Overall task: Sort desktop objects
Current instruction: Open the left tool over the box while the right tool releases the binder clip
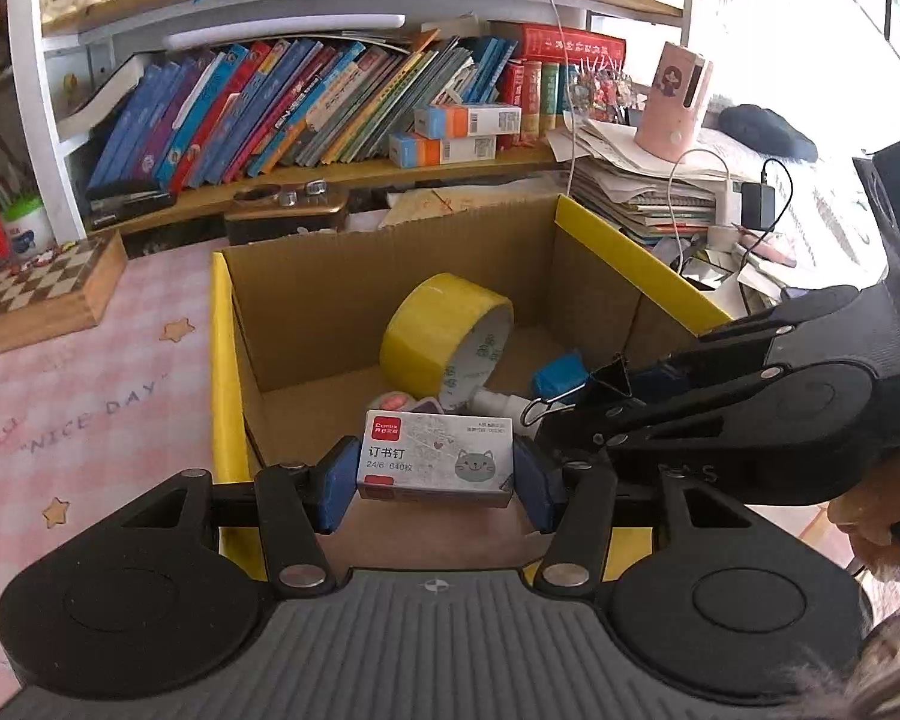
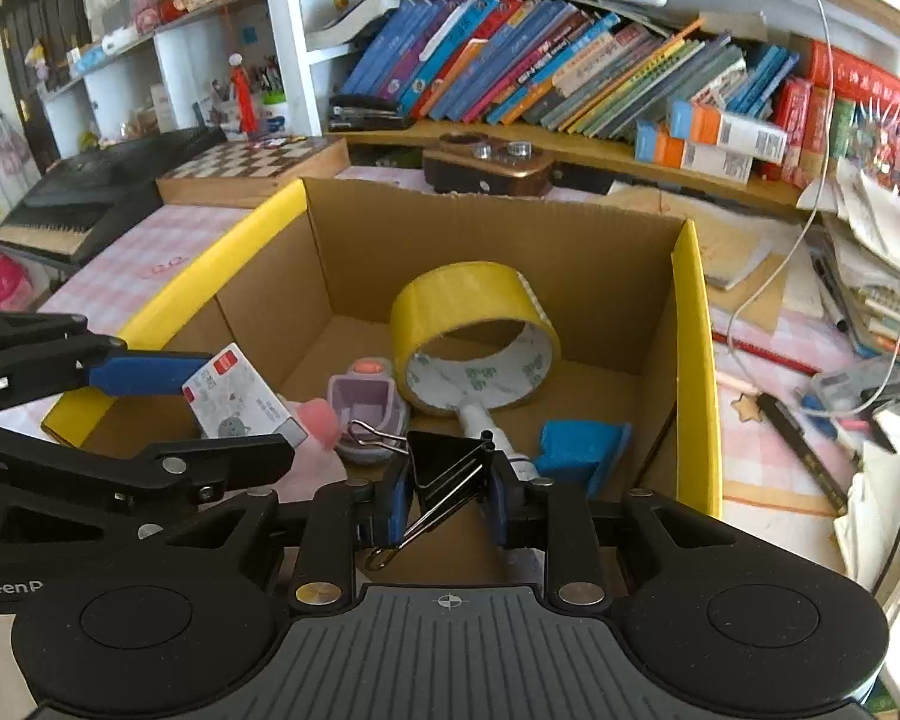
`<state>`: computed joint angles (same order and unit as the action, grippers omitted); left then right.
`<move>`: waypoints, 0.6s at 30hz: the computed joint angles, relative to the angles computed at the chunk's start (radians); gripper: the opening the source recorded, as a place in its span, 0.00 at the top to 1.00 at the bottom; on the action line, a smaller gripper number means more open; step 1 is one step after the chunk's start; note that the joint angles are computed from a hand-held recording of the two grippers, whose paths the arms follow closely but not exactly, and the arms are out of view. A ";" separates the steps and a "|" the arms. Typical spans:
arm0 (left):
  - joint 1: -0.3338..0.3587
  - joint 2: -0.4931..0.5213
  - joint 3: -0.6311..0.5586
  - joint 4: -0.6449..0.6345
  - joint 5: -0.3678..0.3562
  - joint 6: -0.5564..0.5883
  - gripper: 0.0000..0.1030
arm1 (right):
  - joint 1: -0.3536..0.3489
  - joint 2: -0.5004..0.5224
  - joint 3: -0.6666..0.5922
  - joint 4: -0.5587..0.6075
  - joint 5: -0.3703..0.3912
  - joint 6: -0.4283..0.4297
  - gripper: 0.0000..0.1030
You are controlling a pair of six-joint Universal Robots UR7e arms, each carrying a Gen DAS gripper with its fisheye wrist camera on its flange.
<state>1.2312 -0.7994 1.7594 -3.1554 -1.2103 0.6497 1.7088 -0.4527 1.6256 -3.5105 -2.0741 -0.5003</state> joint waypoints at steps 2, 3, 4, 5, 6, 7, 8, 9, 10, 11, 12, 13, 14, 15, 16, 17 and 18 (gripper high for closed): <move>0.001 0.005 0.001 -0.016 0.002 -0.002 0.48 | -0.001 0.002 0.004 -0.017 0.004 -0.007 0.74; 0.001 0.005 0.005 -0.027 0.000 0.000 0.42 | 0.000 0.001 0.006 -0.019 0.005 -0.003 0.73; 0.000 0.003 0.013 -0.043 -0.002 0.002 0.38 | 0.000 -0.001 0.009 -0.024 0.007 0.004 0.73; -0.003 0.001 0.020 -0.064 0.003 0.002 0.31 | 0.002 -0.002 0.014 -0.039 0.008 0.011 0.71; -0.004 -0.007 0.032 -0.083 -0.003 0.002 0.26 | 0.002 -0.005 0.020 -0.053 0.013 0.016 0.68; -0.005 -0.016 0.042 -0.094 -0.014 -0.001 0.24 | 0.005 -0.009 0.030 -0.074 0.019 0.024 0.66; -0.006 -0.027 0.053 -0.106 -0.023 -0.005 0.19 | 0.007 -0.012 0.039 -0.096 0.023 0.033 0.63; -0.009 -0.040 0.068 -0.125 -0.032 -0.010 0.18 | 0.011 -0.015 0.052 -0.128 0.026 0.044 0.60; -0.011 -0.054 0.086 -0.149 -0.041 -0.013 0.17 | 0.016 -0.016 0.060 -0.153 0.024 0.055 0.57; -0.015 -0.067 0.104 -0.175 -0.045 -0.016 0.14 | 0.021 -0.015 0.067 -0.180 0.019 0.065 0.52; -0.019 -0.080 0.121 -0.201 -0.041 -0.019 0.09 | 0.028 -0.014 0.077 -0.212 0.010 0.077 0.47; -0.024 -0.090 0.139 -0.229 -0.034 -0.022 0.06 | 0.035 -0.013 0.087 -0.248 0.003 0.087 0.45; -0.029 -0.102 0.158 -0.261 -0.026 -0.025 0.02 | 0.042 -0.010 0.095 -0.280 -0.005 0.096 0.40; -0.034 -0.113 0.177 -0.292 -0.013 -0.030 0.00 | 0.051 -0.005 0.103 -0.318 -0.021 0.107 0.34; -0.039 -0.124 0.197 -0.321 0.004 -0.037 0.00 | 0.061 0.002 0.111 -0.358 -0.037 0.117 0.31; -0.045 -0.136 0.216 -0.347 0.026 -0.046 0.00 | 0.070 0.009 0.116 -0.392 -0.050 0.122 0.26; -0.050 -0.147 0.234 -0.369 0.047 -0.052 0.00 | 0.079 0.018 0.120 -0.423 -0.067 0.128 0.23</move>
